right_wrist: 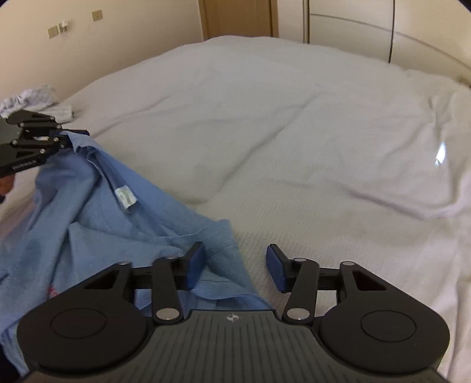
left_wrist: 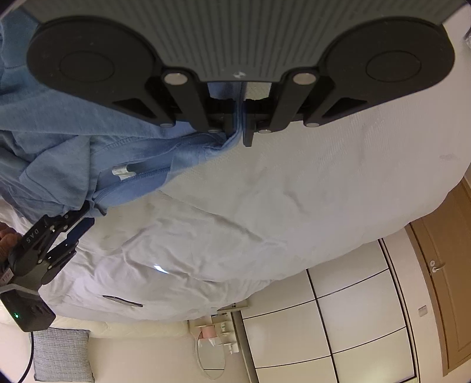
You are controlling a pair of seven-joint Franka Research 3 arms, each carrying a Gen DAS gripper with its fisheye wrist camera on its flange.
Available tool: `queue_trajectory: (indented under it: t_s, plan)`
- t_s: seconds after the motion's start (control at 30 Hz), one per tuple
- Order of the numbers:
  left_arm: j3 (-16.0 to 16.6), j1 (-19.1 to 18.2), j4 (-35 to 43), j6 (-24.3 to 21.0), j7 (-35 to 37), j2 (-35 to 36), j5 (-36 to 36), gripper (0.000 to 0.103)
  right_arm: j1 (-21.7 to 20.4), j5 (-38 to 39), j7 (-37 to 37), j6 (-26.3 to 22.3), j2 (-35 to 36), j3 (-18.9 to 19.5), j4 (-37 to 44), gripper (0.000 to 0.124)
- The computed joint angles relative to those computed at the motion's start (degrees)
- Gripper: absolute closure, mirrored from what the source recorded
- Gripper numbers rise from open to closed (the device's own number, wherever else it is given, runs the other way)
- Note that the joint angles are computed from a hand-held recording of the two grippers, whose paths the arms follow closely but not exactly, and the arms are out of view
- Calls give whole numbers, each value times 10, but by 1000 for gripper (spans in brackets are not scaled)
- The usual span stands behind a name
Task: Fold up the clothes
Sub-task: 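Grasp the shirt hem with the left gripper while the right gripper holds the collar, then lower the shirt onto the bed and open both grippers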
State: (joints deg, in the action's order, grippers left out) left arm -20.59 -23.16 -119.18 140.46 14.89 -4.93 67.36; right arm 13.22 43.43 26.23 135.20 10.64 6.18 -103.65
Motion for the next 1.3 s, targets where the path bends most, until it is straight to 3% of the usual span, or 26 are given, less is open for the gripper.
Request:
queue_trajectory:
  t_s: [0.03,0.1,0.33,0.5,0.6,0.77,0.83,0.87,0.9,1.0,1.1,1.2,1.3]
  plan:
    - [-1,-1,-2,-2,-1,-3,-1,100,-3,3,-3,-16,-5,0,-3,108]
    - [-5,-3,-7,-6,-3,-11,-2,101,-4,10,-28,-8,-35,-1,-35,121]
    - [-30,-14,30,-66,13,-38,33,102,23,140,-175,108,-169,-20,-149,124]
    - [-26,-1,109,-74,55,-21,77,102,55,201,-240,170,-195,-39,-122,124]
    - [-11,9,161,-60,79,12,100,102,65,213,-256,207,-150,-36,-60,124]
    - [42,17,268,-45,105,125,87,98,65,159,-239,275,2,-2,95,124]
    - [65,19,304,-41,113,170,52,84,77,114,-192,314,80,5,162,81]
    - [74,16,300,-39,112,176,47,78,83,92,-166,330,113,3,191,76]
    - [82,12,291,-35,109,178,44,68,82,82,-149,333,132,5,204,77]
    - [101,4,266,-26,102,186,37,69,57,81,-141,327,144,31,191,76]
    - [102,4,200,20,76,153,31,69,34,67,-136,322,128,47,136,76]
    - [88,10,145,119,88,120,41,70,5,70,-120,307,99,65,74,76]
    - [68,12,140,200,193,123,4,67,-18,102,-124,280,66,78,25,73]
